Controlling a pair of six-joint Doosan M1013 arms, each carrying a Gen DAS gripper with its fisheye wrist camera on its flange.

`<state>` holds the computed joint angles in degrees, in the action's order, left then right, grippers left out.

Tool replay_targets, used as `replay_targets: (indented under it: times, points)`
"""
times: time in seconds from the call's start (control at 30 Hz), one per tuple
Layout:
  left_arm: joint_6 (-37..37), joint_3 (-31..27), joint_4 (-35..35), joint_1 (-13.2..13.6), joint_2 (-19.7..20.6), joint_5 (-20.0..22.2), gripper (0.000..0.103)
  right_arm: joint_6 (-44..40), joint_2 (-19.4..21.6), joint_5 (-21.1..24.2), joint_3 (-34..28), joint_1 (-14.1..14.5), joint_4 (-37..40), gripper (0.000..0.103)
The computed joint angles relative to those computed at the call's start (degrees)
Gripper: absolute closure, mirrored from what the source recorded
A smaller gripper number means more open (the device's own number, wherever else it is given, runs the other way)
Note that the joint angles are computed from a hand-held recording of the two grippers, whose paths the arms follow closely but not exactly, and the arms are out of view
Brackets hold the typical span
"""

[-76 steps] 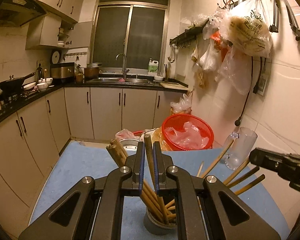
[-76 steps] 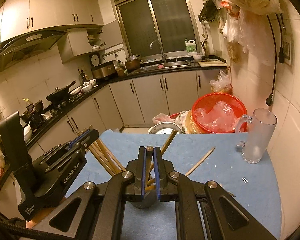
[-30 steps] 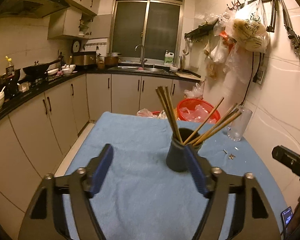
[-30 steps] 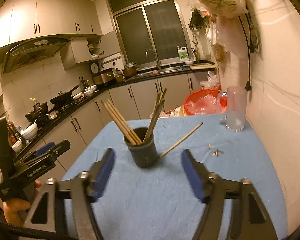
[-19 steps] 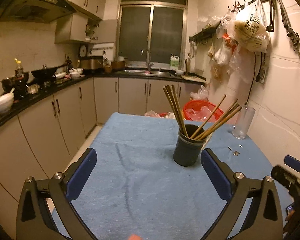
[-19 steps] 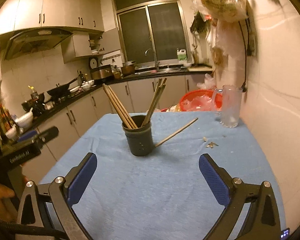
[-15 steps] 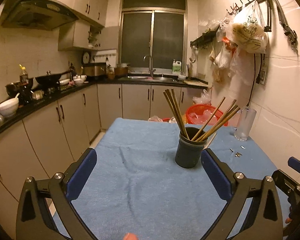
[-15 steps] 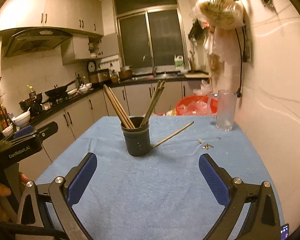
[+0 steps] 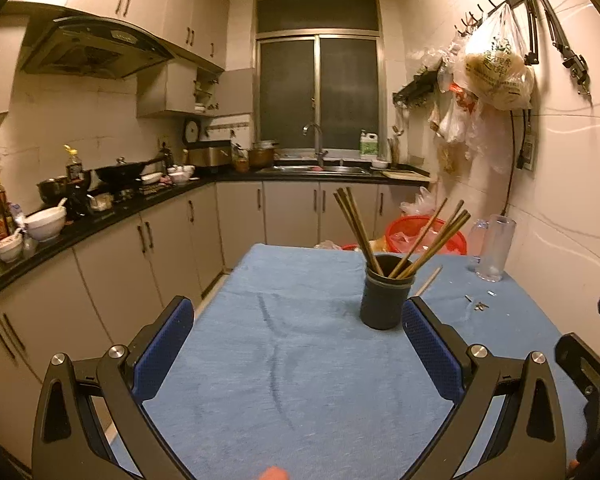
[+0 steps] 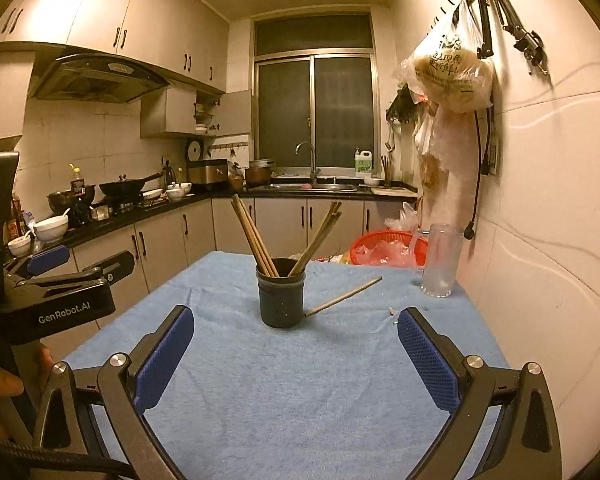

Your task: Organize utensils

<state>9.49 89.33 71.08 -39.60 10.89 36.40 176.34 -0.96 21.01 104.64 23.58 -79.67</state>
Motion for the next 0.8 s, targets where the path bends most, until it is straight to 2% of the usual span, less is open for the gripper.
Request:
replay_targets:
  times: [0.07,0.2,0.8]
  points:
    - [0.20,0.05,0.00,-0.55,-0.25,2.09,0.000,-0.44,-0.40,0.11,0.17,0.20,1.05,0.000]
    - [1.66,0.22,-1.41,-1.05,-0.76,3.34,0.000,-1.28,-1.01,0.25,0.47,0.28,2.34,0.000]
    - [1.01,1.81,0.00,-2.95,-2.53,3.57,0.000,1.74,-2.77,1.57,2.06,0.92,-0.09,0.000]
